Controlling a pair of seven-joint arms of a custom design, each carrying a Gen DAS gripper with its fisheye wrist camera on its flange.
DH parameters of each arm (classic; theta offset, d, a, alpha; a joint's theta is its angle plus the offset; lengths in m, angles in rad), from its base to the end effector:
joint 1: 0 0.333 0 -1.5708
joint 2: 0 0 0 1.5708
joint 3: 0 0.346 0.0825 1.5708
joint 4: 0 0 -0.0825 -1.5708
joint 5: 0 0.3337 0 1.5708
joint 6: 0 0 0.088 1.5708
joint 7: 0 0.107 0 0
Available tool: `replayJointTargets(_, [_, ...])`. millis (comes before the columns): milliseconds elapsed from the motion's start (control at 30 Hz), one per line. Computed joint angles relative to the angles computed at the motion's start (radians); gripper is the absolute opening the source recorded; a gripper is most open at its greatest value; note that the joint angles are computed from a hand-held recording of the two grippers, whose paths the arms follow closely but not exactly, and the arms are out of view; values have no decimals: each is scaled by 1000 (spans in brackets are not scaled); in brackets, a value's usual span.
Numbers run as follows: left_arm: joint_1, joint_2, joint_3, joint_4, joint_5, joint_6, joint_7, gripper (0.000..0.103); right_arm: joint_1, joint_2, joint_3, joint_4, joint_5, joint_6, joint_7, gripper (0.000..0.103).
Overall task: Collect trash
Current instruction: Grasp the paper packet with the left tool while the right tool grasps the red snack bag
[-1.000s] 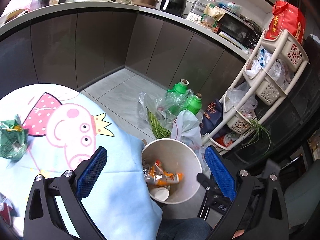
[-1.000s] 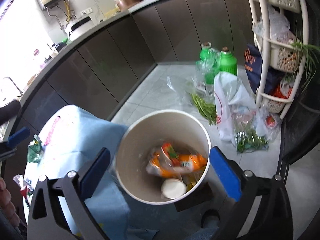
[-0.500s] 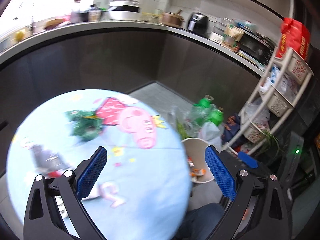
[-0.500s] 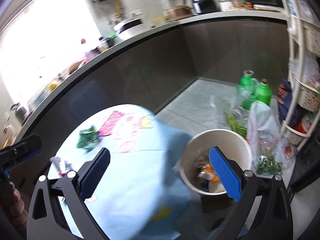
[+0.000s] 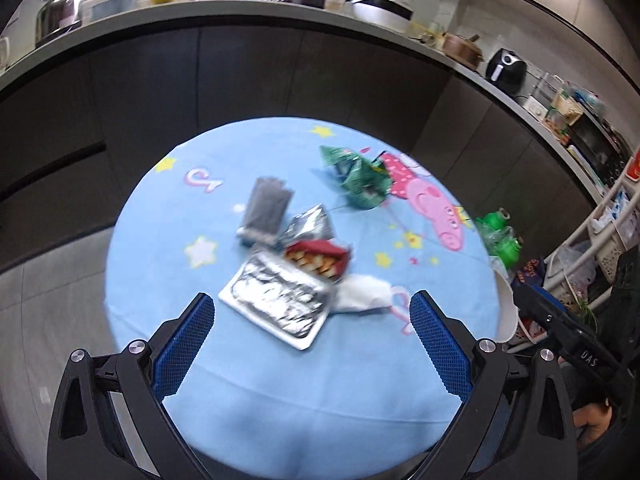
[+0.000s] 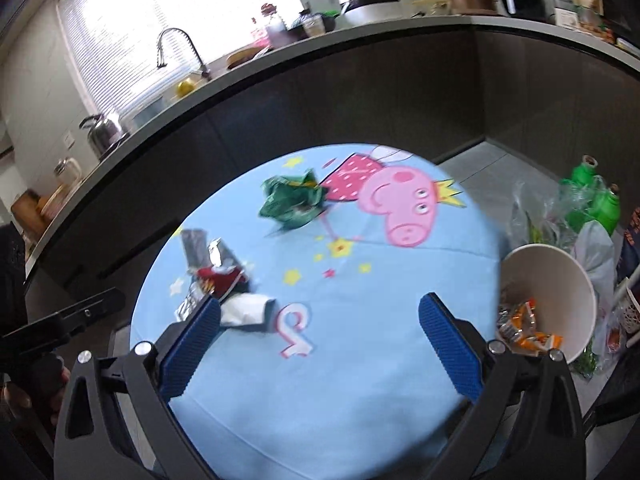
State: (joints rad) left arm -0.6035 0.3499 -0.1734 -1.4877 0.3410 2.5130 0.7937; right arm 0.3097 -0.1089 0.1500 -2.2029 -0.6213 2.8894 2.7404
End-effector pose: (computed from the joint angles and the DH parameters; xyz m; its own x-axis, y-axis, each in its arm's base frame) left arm 0.4943 -0.4583 0.5954 -0.2472 -0.9413 0.2298 -0.7872 0.0568 -0.6141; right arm 0.4383 0.2587 0.5679 -0.0290 -0.9529 -0.3021 -0.6833 0.2394 -0.6897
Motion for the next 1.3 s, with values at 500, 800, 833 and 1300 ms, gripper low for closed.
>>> replayJointTargets(500, [114, -86, -13, -207, -109, 147, 43, 94, 93, 335, 37, 350, 525, -83, -530, 75])
replayJointTargets(800, [147, -66, -10, -196, -159, 174, 98, 94, 145, 528, -4, 618, 528, -232, -535, 73])
replayJointTargets(833, [148, -55, -10, -181, -162, 174, 114, 94, 147, 545, -6, 638, 527, -243, -533, 73])
replayJointTargets(1300, [136, 270, -23, 283, -321, -2, 395, 89, 173, 472, -79, 537, 401, -173, -437, 30])
